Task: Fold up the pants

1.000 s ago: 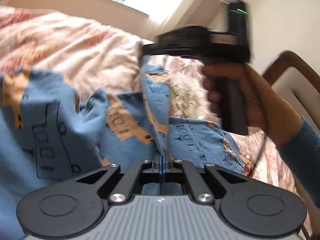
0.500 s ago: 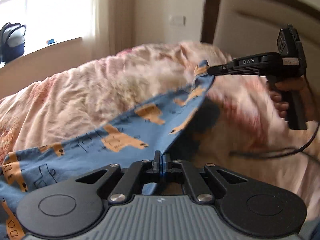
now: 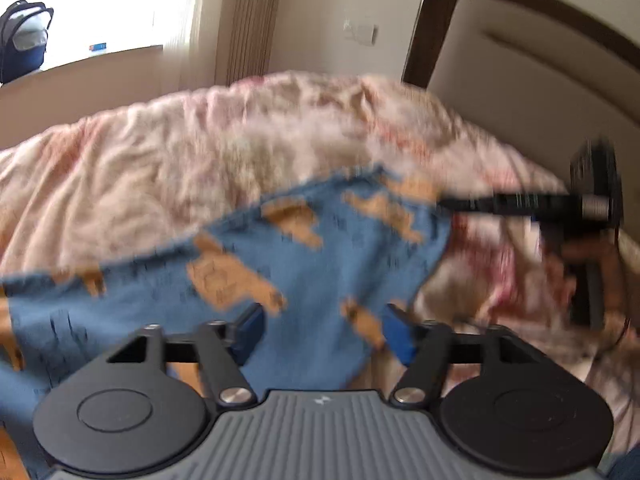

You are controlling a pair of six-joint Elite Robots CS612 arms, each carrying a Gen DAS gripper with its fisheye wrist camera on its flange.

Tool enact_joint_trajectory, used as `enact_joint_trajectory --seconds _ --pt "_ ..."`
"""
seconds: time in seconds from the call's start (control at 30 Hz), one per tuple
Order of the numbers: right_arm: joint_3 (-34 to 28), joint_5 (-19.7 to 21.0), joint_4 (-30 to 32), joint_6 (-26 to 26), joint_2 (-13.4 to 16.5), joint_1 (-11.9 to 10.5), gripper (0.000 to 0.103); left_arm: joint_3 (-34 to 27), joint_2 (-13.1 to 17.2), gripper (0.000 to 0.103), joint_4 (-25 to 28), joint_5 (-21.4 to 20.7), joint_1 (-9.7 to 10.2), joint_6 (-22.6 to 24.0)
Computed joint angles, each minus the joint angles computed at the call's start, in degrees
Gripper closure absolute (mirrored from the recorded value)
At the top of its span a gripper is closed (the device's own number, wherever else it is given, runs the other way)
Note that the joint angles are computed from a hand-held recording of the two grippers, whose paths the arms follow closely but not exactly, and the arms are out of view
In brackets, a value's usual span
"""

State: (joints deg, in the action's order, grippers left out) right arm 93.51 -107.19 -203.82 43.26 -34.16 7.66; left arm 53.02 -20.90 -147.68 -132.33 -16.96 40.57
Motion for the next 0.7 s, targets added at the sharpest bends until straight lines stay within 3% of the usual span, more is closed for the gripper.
enact_joint_trajectory --seconds 0.07,0.13,0.27,0.47,0.6,0.7 --pt "0.7 0.3 -0.8 0.7 0.0 0.0 0.059 -3.4 1.5 0.03 0.3 -0.8 -0.58 -1.1" --pt "0.9 -0.1 -0.8 1.4 0.1 0.1 0.058 -7.6 3.5 0.03 0.4 -1.0 -1.6 -3.2" --pt "0.7 -0.8 -1.1 3.4 0.5 0.1 0.058 -18.6 8.9 0.032 6.7 -2.9 -3.94 -2.6" --pt "0.3 -2.6 -0.6 3.3 0.6 0.3 0.063 -32.9 16.0 0.049 19.5 -1.2 -6.74 2.0" --pt "0.0 -3.3 0.8 1.3 0.5 0.3 0.068 -37.7 18.0 0.061 25.7 -0.1 -7.31 3.5" --pt "-0.3 -3.7 1.9 -0.3 0.5 0.5 0.072 -38.2 17.9 0.075 29.6 0.4 -7.5 7.2"
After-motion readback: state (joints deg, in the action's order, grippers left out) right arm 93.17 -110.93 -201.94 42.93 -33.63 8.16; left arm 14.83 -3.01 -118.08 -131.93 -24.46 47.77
